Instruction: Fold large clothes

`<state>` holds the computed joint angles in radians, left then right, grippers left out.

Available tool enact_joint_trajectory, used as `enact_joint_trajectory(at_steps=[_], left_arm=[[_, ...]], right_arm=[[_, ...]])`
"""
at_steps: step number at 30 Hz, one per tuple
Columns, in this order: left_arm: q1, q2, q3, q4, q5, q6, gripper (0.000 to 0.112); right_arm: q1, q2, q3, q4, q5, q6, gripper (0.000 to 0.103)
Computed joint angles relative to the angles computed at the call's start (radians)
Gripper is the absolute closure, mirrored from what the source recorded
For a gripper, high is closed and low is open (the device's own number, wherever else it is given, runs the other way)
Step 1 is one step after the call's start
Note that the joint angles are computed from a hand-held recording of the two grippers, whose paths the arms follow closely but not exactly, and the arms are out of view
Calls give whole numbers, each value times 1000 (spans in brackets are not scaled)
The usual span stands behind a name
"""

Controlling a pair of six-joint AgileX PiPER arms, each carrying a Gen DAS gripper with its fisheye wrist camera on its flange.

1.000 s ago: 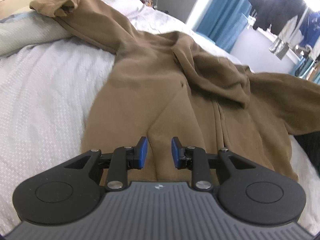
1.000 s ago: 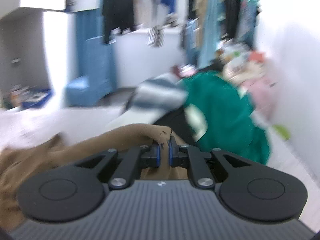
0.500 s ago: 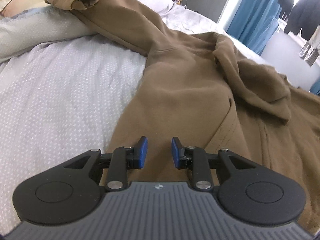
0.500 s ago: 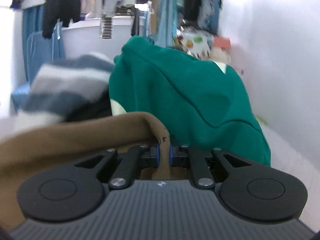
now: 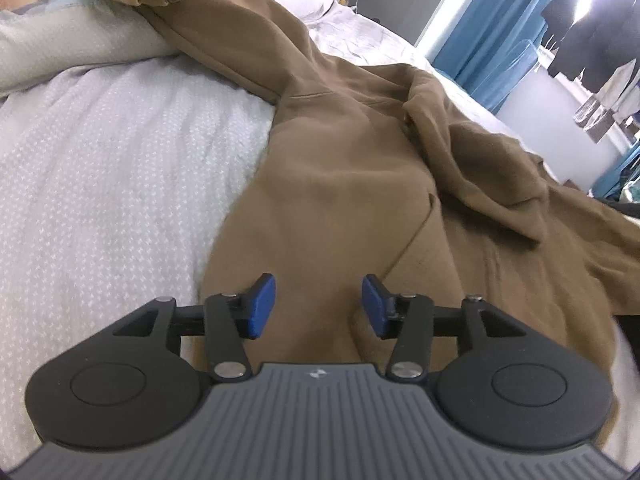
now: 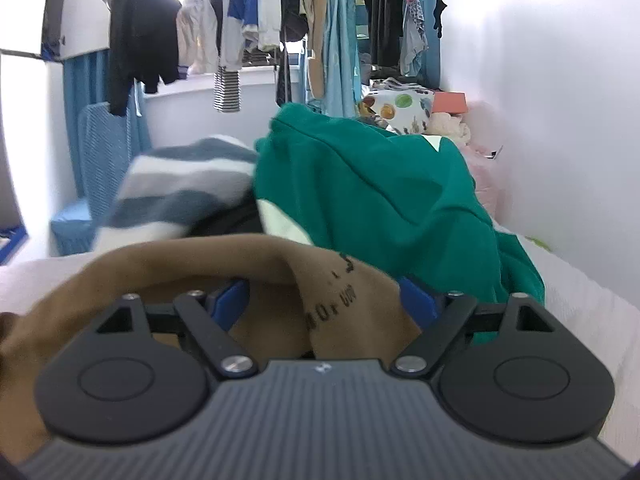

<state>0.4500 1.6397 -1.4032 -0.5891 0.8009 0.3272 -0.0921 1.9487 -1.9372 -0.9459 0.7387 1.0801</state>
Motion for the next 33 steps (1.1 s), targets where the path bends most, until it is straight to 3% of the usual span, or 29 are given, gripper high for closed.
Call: enact_joint_trajectory(at_steps=[7,10,14,18,26,28,33], left_arm=[[45,-63,39,-62,53,78,53],[77,-79,47,-87,88,101,50],[115,-92,56,-104,130,111,48],[135,-96,59,-105,157,110,45],[128,-99,49,12,140,8,35],[144,-88,44,2,155,2,35],[131,-46,24,34,169,-41,35]], right_arm=[[230,-266,377,-64,8,279,20],[351,-330,453,15,30,316,20],[463,-395,547,210,-7,345,20],[534,-419,632,356,-45,381,20],[500,-370,722,654,-69,205,20],[499,-380,763,648,-114,234,20],[528,-334,734,562,-113,287,17]])
